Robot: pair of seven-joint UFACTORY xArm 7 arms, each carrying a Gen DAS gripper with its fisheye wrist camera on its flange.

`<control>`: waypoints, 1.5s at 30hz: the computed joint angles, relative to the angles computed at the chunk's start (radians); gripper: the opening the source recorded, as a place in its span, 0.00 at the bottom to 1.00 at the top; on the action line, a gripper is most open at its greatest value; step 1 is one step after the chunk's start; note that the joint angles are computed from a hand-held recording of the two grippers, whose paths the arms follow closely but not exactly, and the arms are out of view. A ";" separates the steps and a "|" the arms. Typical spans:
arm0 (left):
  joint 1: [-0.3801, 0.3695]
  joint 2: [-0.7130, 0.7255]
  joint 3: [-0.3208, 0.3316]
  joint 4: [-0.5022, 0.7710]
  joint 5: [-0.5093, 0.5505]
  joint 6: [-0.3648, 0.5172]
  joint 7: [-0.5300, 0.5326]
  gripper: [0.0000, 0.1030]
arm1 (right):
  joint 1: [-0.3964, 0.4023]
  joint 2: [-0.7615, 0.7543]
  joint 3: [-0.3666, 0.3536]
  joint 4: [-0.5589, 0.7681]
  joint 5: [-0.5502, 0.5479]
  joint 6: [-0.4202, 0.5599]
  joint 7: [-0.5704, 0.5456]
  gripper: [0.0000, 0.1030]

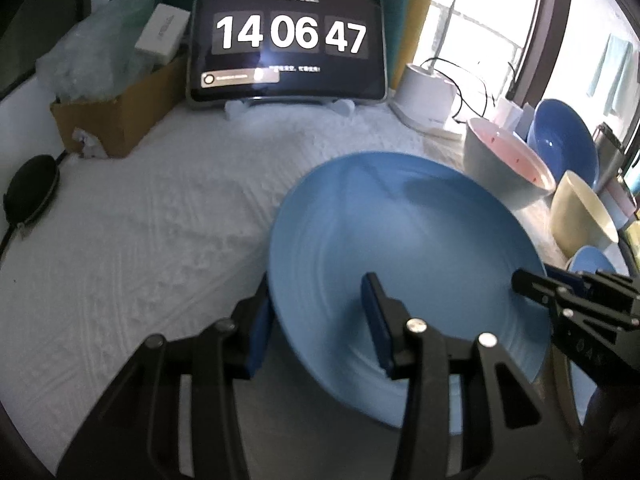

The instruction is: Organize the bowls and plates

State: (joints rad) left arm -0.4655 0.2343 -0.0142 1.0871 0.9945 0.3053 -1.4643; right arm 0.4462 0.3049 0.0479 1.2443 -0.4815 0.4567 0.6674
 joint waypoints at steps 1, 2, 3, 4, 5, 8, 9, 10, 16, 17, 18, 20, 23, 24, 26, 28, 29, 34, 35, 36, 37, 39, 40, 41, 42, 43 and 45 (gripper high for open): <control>-0.004 -0.004 0.004 -0.003 0.013 -0.001 -0.013 0.42 | -0.001 -0.002 0.001 0.000 0.002 -0.002 -0.003 0.20; -0.007 -0.007 0.005 -0.004 0.025 0.003 -0.023 0.42 | 0.001 -0.006 0.001 -0.003 -0.001 -0.003 -0.002 0.20; -0.012 -0.012 0.008 -0.005 0.047 0.010 -0.042 0.42 | 0.005 -0.012 -0.001 -0.007 -0.008 -0.003 0.004 0.20; -0.017 -0.019 0.008 -0.008 0.072 0.019 -0.063 0.42 | 0.005 -0.013 0.000 -0.005 -0.010 -0.002 0.006 0.20; -0.016 -0.024 0.004 -0.011 0.088 0.024 -0.077 0.42 | 0.005 -0.016 0.001 -0.006 -0.011 -0.003 0.007 0.20; -0.004 -0.042 -0.016 -0.027 0.108 0.033 -0.092 0.42 | 0.004 -0.030 0.003 -0.016 -0.015 -0.006 0.018 0.20; 0.001 -0.048 -0.023 -0.035 0.107 0.033 -0.093 0.42 | 0.004 -0.035 0.005 -0.019 -0.015 -0.006 0.020 0.20; 0.006 -0.052 -0.029 -0.039 0.105 0.033 -0.092 0.42 | 0.003 -0.041 0.005 -0.026 -0.018 -0.009 0.024 0.20; 0.019 -0.099 -0.059 -0.077 0.126 0.048 -0.132 0.42 | -0.001 -0.084 0.013 -0.071 -0.043 -0.032 0.053 0.20; 0.021 -0.104 -0.065 -0.079 0.133 0.052 -0.139 0.42 | -0.003 -0.092 0.015 -0.079 -0.048 -0.036 0.058 0.20; 0.023 -0.111 -0.071 -0.082 0.138 0.056 -0.145 0.42 | -0.004 -0.102 0.016 -0.089 -0.056 -0.041 0.066 0.20; 0.028 -0.122 -0.083 -0.087 0.145 0.061 -0.154 0.42 | -0.009 -0.121 0.019 -0.109 -0.070 -0.049 0.081 0.20; 0.029 -0.138 -0.101 -0.096 0.157 0.075 -0.168 0.42 | -0.020 -0.148 0.027 -0.137 -0.084 -0.058 0.099 0.20; 0.029 -0.142 -0.108 -0.098 0.157 0.079 -0.169 0.42 | -0.024 -0.159 0.030 -0.149 -0.090 -0.063 0.106 0.20; 0.028 -0.149 -0.119 -0.100 0.157 0.088 -0.173 0.42 | -0.033 -0.177 0.035 -0.168 -0.102 -0.070 0.119 0.20; 0.024 -0.156 -0.130 -0.101 0.157 0.098 -0.175 0.42 | -0.045 -0.199 0.041 -0.193 -0.113 -0.080 0.133 0.20; 0.022 -0.159 -0.135 -0.102 0.158 0.104 -0.177 0.42 | -0.050 -0.209 0.044 -0.204 -0.119 -0.084 0.140 0.20; 0.010 -0.170 -0.158 -0.098 0.153 0.129 -0.178 0.42 | -0.083 -0.264 0.063 -0.260 -0.134 -0.101 0.165 0.20; 0.006 -0.170 -0.162 -0.096 0.149 0.134 -0.177 0.42 | -0.090 -0.274 0.068 -0.269 -0.135 -0.103 0.168 0.20; 0.002 -0.170 -0.166 -0.093 0.145 0.139 -0.174 0.42 | -0.097 -0.285 0.072 -0.281 -0.136 -0.106 0.171 0.20; -0.001 -0.169 -0.169 -0.091 0.142 0.143 -0.172 0.42 | -0.104 -0.298 0.077 -0.294 -0.137 -0.109 0.174 0.20; -0.010 -0.169 -0.175 -0.084 0.136 0.154 -0.166 0.42 | -0.120 -0.321 0.086 -0.316 -0.134 -0.114 0.176 0.20; -0.014 -0.168 -0.178 -0.082 0.135 0.159 -0.165 0.42 | -0.128 -0.332 0.090 -0.327 -0.132 -0.117 0.178 0.20; -0.020 -0.167 -0.182 -0.076 0.133 0.167 -0.162 0.42 | -0.136 -0.343 0.095 -0.338 -0.133 -0.121 0.181 0.20; -0.026 -0.166 -0.184 -0.072 0.130 0.172 -0.159 0.42 | -0.145 -0.357 0.098 -0.353 -0.133 -0.126 0.185 0.20; -0.031 -0.164 -0.187 -0.067 0.129 0.178 -0.156 0.42 | -0.154 -0.367 0.103 -0.363 -0.132 -0.130 0.185 0.20; -0.043 -0.159 -0.191 -0.057 0.125 0.190 -0.150 0.42 | -0.171 -0.385 0.113 -0.382 -0.130 -0.137 0.191 0.20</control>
